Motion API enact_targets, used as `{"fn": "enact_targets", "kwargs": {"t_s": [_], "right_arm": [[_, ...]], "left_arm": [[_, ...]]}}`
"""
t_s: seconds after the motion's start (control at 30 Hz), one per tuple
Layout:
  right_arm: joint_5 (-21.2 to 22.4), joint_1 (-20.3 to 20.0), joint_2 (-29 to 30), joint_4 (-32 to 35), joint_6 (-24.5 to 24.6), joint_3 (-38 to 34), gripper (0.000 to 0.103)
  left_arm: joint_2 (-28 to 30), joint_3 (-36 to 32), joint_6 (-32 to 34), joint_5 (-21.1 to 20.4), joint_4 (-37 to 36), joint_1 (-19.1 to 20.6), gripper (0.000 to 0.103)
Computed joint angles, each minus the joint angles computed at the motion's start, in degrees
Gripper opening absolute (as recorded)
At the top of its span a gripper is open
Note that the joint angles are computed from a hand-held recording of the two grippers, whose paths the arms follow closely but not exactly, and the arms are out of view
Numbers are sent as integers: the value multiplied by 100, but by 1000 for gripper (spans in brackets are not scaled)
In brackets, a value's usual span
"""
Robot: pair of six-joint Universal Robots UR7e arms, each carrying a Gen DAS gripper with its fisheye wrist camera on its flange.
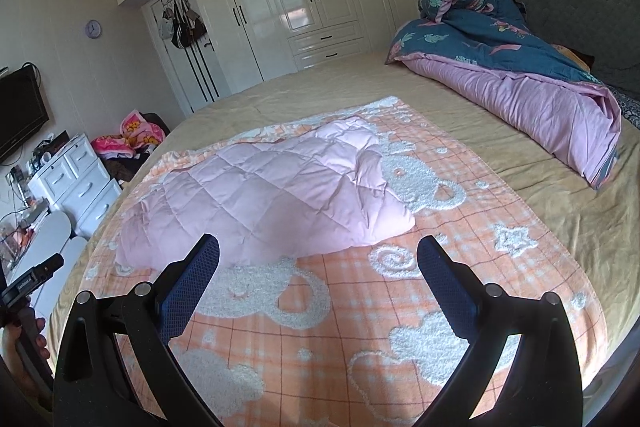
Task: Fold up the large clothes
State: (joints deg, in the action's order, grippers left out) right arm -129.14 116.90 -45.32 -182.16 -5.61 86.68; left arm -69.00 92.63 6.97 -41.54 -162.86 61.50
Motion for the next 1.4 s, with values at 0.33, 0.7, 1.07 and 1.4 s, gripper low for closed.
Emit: {"fn": "enact_targets", "kwargs": {"t_s": [0.33,0.7,1.07,1.4], "right_arm": [[-18,-215,146,300,485,16,99],[23,-526,420,666,914,-299,99],[982,-1067,771,1460,2109,-1104,99],[1588,-1344,1322,1815,2176,-1989,99]], "left_arm": [[110,20,-334,83,430,253,94],[473,-464,-810,-218,885,622,94],[1048,-1559,-2176,-1788,1433,1301,94],[1646,-2472,-3142,-2797,1226,1730,94]]}}
